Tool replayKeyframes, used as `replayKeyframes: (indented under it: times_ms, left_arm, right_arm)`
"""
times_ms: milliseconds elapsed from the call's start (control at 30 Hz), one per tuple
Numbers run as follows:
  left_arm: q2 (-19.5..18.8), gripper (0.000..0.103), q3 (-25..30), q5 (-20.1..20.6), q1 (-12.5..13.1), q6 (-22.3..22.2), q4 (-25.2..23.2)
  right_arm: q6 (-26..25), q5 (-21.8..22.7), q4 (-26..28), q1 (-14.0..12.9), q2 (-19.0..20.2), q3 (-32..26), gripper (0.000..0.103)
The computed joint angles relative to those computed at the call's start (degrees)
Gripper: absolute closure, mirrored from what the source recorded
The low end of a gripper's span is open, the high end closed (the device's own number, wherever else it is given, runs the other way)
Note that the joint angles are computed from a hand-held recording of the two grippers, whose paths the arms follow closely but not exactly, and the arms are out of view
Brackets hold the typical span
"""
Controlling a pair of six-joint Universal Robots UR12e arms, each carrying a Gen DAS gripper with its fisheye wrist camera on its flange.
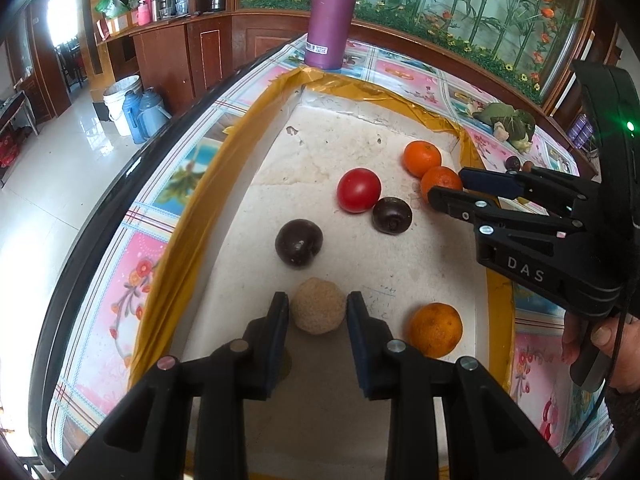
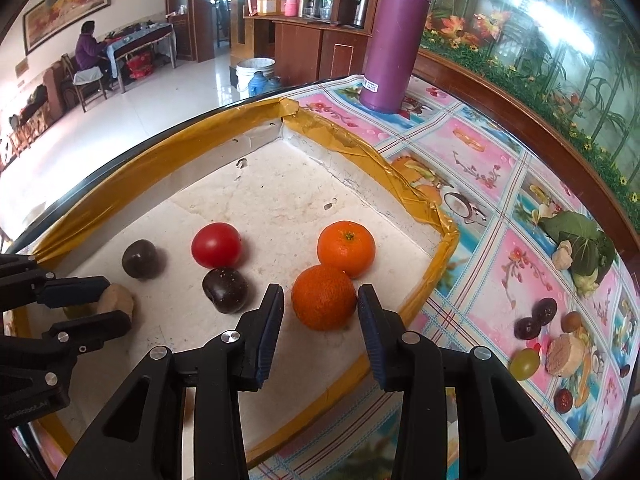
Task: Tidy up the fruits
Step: 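Carry the orange and beige round fruit into the tray and open both tools, then lift both open tools out of the tray back over the tablecloth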
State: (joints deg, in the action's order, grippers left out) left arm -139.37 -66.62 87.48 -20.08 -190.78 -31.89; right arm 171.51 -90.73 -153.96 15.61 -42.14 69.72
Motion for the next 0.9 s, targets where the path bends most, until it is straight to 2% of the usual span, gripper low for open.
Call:
replayKeyframes:
  times_ms: [167, 467, 600, 900]
  left_arm:
    - [1.5, 0.053, -2.4, 1.5, -0.2, 0.2, 2.7]
    - [3.4, 0.039, -5.4, 3.6, -0.8, -0.9, 5.6]
    - [3.9, 0.03, -5.8, 4.1, -1.5, -0.9, 6.7]
    - [3.5, 0.026, -4.3, 2.9, -4.0, 1.6, 7.0]
  right_arm:
    - [0.7, 0.5, -2.7, -0.1, -2.1, 3.3, 0.063]
    - [4.8, 1.3, -6.5, -0.7, -6.7, 10.4, 0.059]
    - [6.4, 0.9, -8.2, -1.2, -8.9, 14.2, 0.053]
    - [11.0, -1.0, -11.3, -3.1, -13.9, 23.4, 0.052]
